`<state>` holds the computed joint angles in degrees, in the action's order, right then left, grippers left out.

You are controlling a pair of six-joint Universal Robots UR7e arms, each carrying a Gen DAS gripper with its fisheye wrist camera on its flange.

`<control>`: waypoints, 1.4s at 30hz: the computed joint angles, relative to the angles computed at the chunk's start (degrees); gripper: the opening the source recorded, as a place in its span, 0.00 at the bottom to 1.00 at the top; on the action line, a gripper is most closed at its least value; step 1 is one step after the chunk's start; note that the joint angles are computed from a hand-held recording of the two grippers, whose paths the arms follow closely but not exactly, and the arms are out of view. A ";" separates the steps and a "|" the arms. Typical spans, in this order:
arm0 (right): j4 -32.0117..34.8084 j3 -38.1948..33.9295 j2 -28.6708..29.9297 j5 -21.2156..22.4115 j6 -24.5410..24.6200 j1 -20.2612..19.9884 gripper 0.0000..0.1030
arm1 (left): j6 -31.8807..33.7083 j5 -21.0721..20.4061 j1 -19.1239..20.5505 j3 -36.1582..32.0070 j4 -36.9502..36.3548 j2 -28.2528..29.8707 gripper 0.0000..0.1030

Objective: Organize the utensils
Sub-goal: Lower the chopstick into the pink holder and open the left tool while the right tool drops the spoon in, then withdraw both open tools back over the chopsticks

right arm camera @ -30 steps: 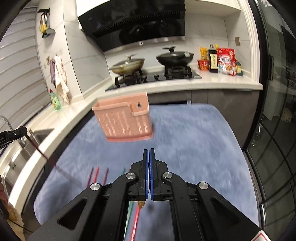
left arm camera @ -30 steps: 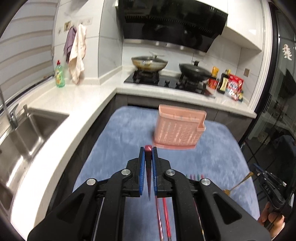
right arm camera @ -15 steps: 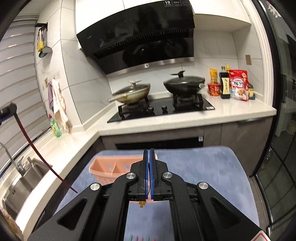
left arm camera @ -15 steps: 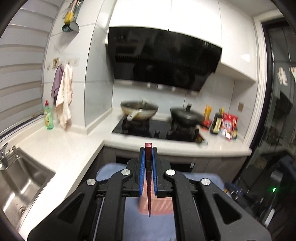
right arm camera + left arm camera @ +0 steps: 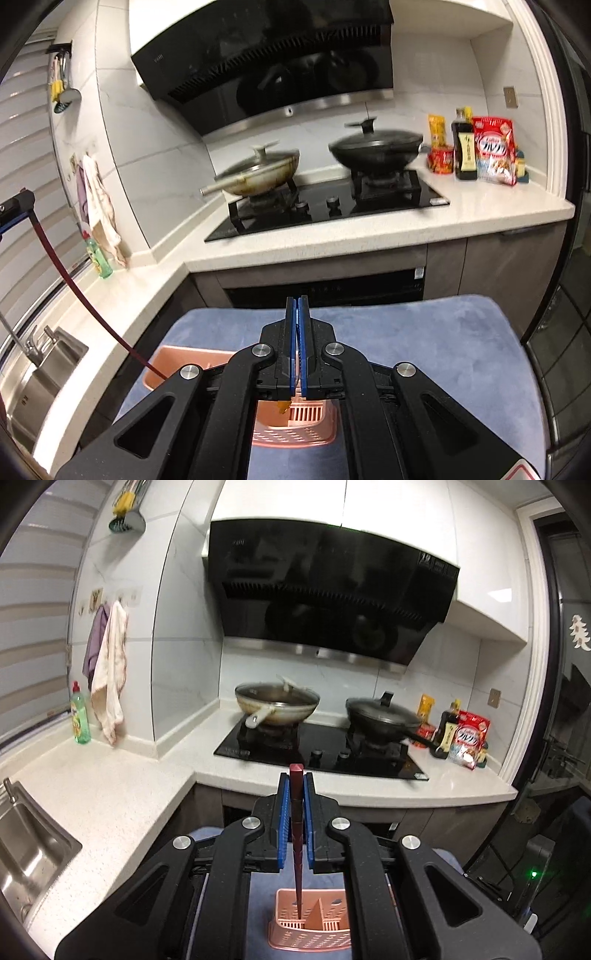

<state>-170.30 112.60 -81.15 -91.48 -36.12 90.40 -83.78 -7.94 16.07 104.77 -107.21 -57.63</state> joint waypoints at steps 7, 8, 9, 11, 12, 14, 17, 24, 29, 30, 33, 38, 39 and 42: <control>-0.40 0.05 2.04 -1.78 -1.34 -0.51 0.03 | 2.19 -3.30 1.96 2.91 -6.07 0.12 0.07; -0.78 0.27 1.89 -1.76 -1.53 -0.47 0.04 | 0.24 -3.57 2.01 3.00 -4.41 -0.14 0.08; -0.85 0.50 1.52 -1.58 -1.76 -0.39 0.05 | -0.49 -3.84 2.03 3.13 -3.83 -0.27 0.09; -1.19 0.93 0.72 -1.47 -1.99 -0.14 0.07 | -3.90 -4.58 1.88 2.81 0.06 -0.76 0.18; -1.26 1.27 0.03 -1.29 -2.03 0.00 0.11 | -5.26 -4.86 1.71 2.74 1.60 -0.99 0.27; -1.08 1.80 -1.39 -0.81 -1.83 0.23 0.21 | -10.48 -5.01 0.99 2.14 7.77 -1.49 0.39; -0.66 3.34 -4.39 -0.05 -1.99 0.49 0.27 | -18.54 -5.51 -0.41 0.59 18.20 -1.73 0.48; 5.09 9.32 -15.41 2.23 -2.85 -0.64 0.37 | -30.84 -11.53 -5.70 -0.47 33.28 -1.42 0.57; 9.95 14.78 -25.01 3.46 -5.56 -3.22 0.41 | -35.38 -18.33 -10.17 1.47 36.41 -0.88 0.57; 11.13 15.87 -26.95 3.67 -6.45 -3.95 0.42 | -35.19 -19.98 -11.26 2.81 34.86 -1.15 0.57; 13.81 19.99 -33.55 4.63 -9.94 -7.10 0.43 | -36.25 -24.83 -14.19 5.94 32.07 -1.10 0.57; 21.47 26.39 -45.59 7.18 -16.56 -15.64 0.43 | -37.39 -32.88 -18.27 11.11 25.66 -0.18 0.57; 23.13 27.33 -47.68 7.83 -17.87 -17.57 0.43 | -37.57 -34.17 -18.89 12.01 24.32 -0.07 0.57; 27.45 30.39 -54.34 10.21 -22.61 -24.65 0.43 | -38.16 -38.70 -20.70 15.25 19.04 0.59 0.57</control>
